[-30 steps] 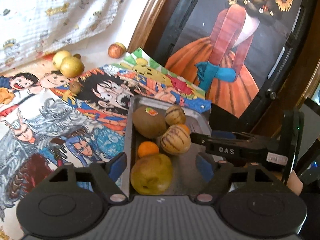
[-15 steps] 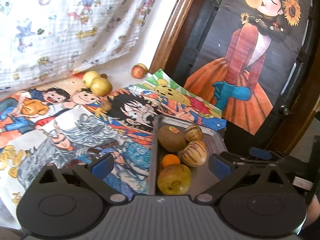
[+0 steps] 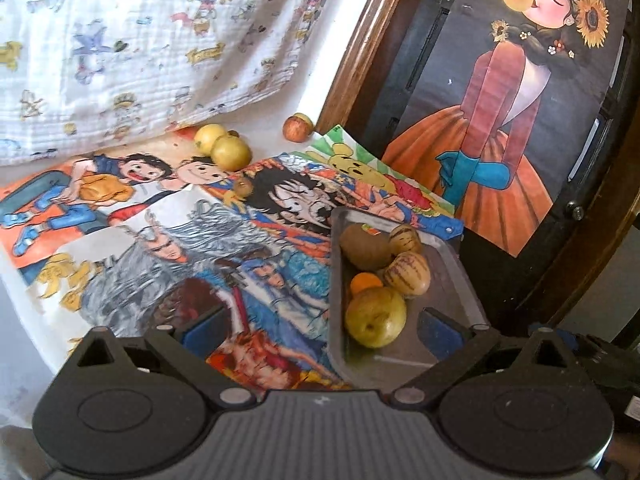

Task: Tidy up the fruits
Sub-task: 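Lift both open tools up away from the metal tray, then move both open tools back toward the remaining fruit pile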

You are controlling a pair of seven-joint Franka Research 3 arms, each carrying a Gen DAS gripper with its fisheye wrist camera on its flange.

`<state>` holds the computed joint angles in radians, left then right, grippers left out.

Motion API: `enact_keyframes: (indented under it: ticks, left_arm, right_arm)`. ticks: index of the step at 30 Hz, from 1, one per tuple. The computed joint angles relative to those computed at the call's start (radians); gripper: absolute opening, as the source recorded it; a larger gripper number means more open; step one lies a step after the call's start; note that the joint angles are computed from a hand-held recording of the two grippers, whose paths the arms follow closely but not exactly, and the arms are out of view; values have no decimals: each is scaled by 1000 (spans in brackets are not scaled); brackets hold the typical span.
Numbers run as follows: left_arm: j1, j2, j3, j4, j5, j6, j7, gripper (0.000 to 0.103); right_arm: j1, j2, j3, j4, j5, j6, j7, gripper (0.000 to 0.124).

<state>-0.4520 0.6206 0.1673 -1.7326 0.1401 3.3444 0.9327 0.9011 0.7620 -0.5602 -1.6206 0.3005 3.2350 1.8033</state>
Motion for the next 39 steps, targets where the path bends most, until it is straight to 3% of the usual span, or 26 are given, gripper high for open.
enact_keyframes:
  ticks: [5, 9, 12, 15, 18, 30, 39]
  left_arm:
    - [-134, -55, 145, -111, -67, 10, 5, 103]
    - [-312, -88, 334, -192, -113, -47, -2, 103]
    - [-380, -106, 417, -241, -106, -66, -37, 103]
    - [-403, -120, 463, -266, -86, -98, -85, 103]
    - [-394, -125, 480, -274, -58, -115, -124, 103]
    - [-238, -91, 448, -167, 84, -175, -214, 103]
    - [-54, -44, 330, -17, 199, -182, -212, 103]
  right_arm:
    - [72, -47, -24, -87, 15, 13, -1, 102]
    - [55, -92, 38, -125, 11, 12, -37, 102]
    - [42, -104, 67, -122, -2, -5, -50, 102]
    - [25, -112, 94, -116, -23, -2, -59, 102]
    - [-15, -119, 144, -93, -44, -7, -86, 102]
    - [-202, -32, 353, 169, -175, -95, -216, 102]
    - [-307, 107, 471, 466, -258, -219, -334, 102]
